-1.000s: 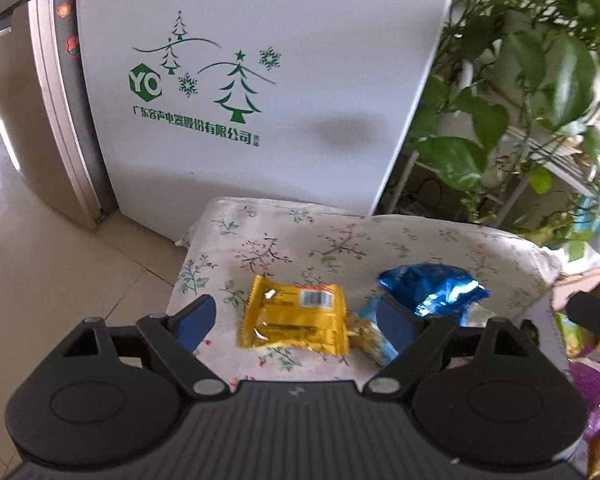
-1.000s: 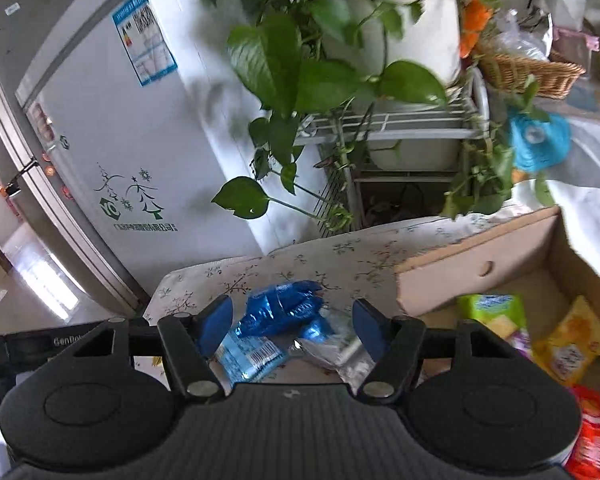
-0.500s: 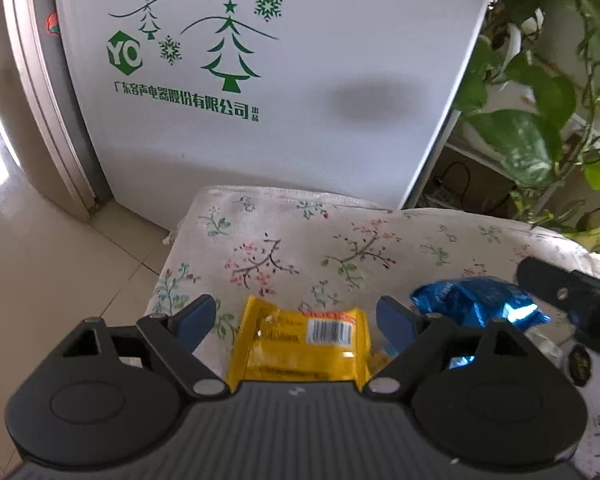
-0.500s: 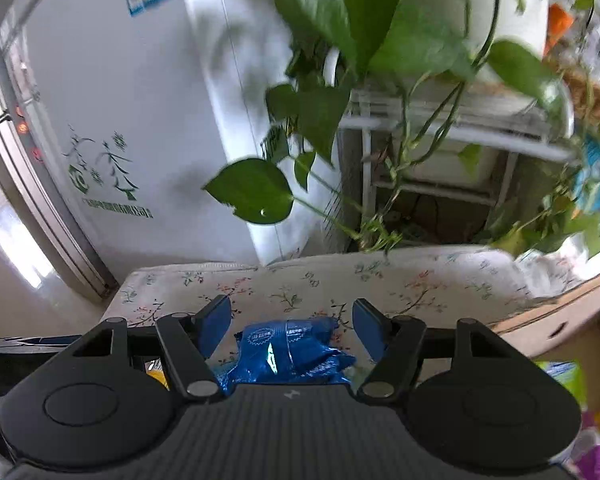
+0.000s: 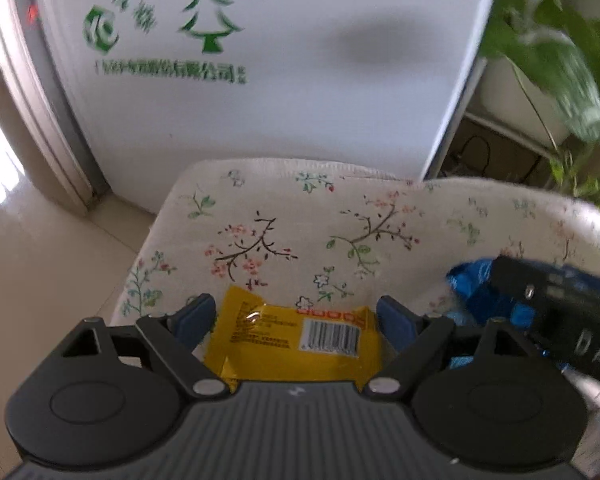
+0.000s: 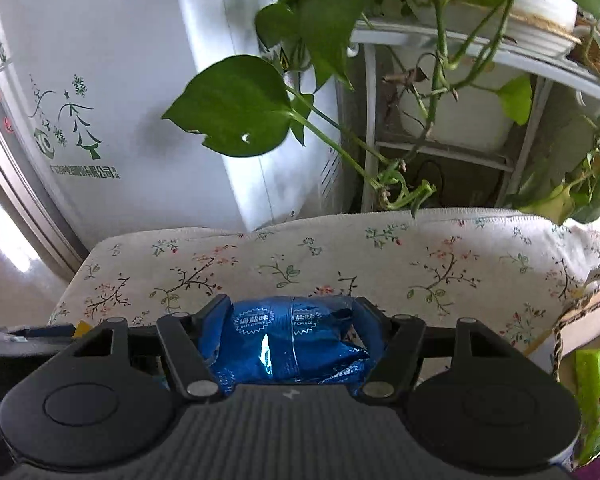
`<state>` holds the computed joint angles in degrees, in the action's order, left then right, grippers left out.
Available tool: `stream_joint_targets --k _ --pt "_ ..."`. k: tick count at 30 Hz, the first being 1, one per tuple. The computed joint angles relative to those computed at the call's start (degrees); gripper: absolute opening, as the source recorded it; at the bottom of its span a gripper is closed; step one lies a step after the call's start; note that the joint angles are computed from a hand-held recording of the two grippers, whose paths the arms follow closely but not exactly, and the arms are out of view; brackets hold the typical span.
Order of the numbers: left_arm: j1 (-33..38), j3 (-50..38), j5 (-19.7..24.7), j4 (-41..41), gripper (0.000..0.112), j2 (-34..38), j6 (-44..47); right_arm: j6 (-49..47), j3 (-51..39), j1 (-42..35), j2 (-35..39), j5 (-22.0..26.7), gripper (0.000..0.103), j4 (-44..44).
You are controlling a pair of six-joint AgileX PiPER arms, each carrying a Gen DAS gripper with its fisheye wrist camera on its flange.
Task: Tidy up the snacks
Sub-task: 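Grasp blue packet with right tool while left tool grasps yellow packet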
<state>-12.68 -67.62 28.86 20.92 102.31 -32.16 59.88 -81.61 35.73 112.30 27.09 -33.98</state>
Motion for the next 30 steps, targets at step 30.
stream_joint_targets --k 30 --pt "-2.22 29.59 7.13 -16.09 0.088 -33.95 24.48 -5.73 26.17 10.48 -26.12 7.06 0.074 27.83"
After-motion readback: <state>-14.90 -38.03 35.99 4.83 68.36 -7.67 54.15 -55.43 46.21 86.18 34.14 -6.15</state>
